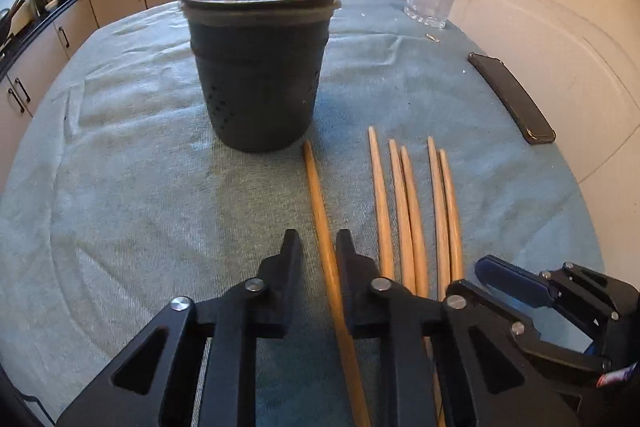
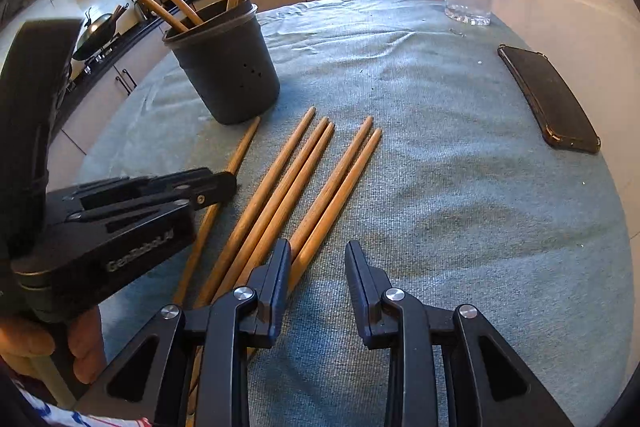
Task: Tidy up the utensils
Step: 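Lower both grippers to the remaining chopsticks and close each on one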
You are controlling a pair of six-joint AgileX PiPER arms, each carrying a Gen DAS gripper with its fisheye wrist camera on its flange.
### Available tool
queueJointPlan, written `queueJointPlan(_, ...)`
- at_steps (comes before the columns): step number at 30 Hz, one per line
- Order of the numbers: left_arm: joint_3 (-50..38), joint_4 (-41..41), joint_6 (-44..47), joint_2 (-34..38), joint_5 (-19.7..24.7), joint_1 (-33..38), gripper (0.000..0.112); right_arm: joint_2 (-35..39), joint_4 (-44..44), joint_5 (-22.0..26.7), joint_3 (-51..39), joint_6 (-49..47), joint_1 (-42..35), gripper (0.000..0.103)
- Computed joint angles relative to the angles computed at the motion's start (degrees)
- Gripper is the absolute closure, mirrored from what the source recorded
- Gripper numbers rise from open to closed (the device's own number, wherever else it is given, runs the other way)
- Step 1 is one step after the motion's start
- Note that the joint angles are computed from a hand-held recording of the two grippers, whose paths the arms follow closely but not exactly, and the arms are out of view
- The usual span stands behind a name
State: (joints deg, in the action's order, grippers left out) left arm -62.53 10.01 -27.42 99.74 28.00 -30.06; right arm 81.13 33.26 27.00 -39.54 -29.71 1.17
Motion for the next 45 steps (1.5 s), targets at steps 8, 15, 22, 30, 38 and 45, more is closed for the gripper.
queueJointPlan(8, 1.4, 2.0, 0.2, -1.5, 1.5, 1.3, 0.105, -1.6, -10.3, -1.1, 0.9, 9.6, 3.0, 0.076)
queueJointPlan(15, 8.9, -8.8, 9.3, -8.8, 2.1, 8.1, 0.105, -2.4, -12.3, 2.9, 0.0, 8.0, 0.8, 0.091)
queueJointPlan(22, 9.2, -19.6, 21.6, -10.8, 8.2, 12.3, 0.105, -2.1, -12.9, 15.2, -3.7, -0.6, -11.2, 0.090)
queueJointPlan(30, 1.5, -22.6, 25.2, -5.9, 16.7, 14.9, 0.105, 5.9, -19.7, 23.1, -13.6, 5.2, -9.8, 0.077)
queueJointPlan(38, -4.9, -20.1, 24.6, -0.9, 20.3, 13.9, 0.105, 15.0, -28.1, 30.3, -25.6, 11.2, -2.6, 0.073)
queueJointPlan(45, -6.6, -19.8, 24.7, 0.6, 20.9, 13.5, 0.105, 21.3, -29.3, 36.7, -34.8, 9.2, -1.9, 0.084)
